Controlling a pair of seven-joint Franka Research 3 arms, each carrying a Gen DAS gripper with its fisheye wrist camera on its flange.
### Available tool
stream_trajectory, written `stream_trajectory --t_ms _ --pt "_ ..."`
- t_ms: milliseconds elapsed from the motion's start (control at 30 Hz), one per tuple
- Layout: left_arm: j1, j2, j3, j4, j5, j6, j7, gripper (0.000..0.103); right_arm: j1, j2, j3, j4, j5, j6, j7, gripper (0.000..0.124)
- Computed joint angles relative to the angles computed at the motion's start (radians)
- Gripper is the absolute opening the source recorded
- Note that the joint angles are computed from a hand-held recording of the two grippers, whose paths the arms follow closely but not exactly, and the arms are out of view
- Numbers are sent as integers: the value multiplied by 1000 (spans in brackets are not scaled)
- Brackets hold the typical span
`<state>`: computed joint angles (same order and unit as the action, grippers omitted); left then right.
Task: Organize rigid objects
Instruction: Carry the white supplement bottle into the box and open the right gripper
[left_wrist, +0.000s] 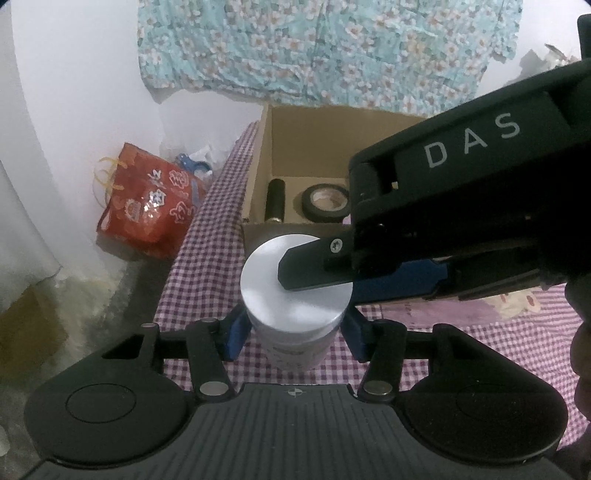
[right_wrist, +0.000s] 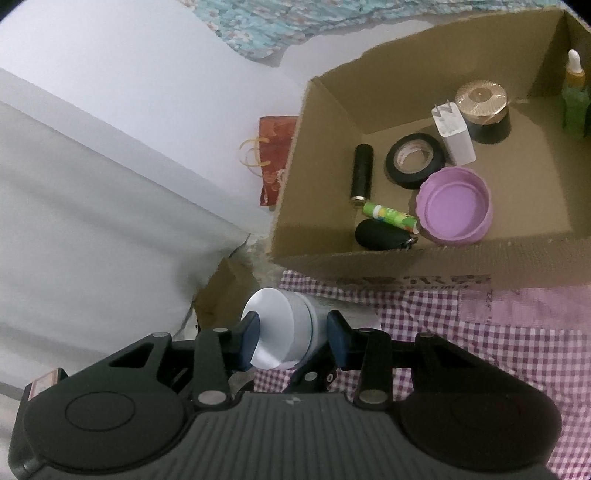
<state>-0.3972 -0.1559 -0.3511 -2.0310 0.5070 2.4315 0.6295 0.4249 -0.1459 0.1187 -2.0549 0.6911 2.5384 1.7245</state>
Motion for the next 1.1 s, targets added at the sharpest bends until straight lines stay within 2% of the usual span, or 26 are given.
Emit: stream_trajectory --t_ms 267,467,667,833,933,1100 --pt "1 -61 -27 30 56 -53 -10 52 19 -94 1 -30 15 33 -24 43" --pt "-3 -26 -52 146 127 -109 17 52 25 -156 -20 -29 28 60 -54 43" --pt "-37 107 -49 323 178 -117 46 52 -12 -175 -41 9 -25 62 -66 44" --pt "-101 270 -18 493 191 -116 87 52 -61 -160 -64 30 -73 49 -57 44" --pt "-145 364 6 592 162 -139 136 52 -84 -139 -86 34 -68 32 -67 44" --pt "-185 492 44 714 46 -168 225 52 -118 -92 -119 19 -8 6 -101 44"
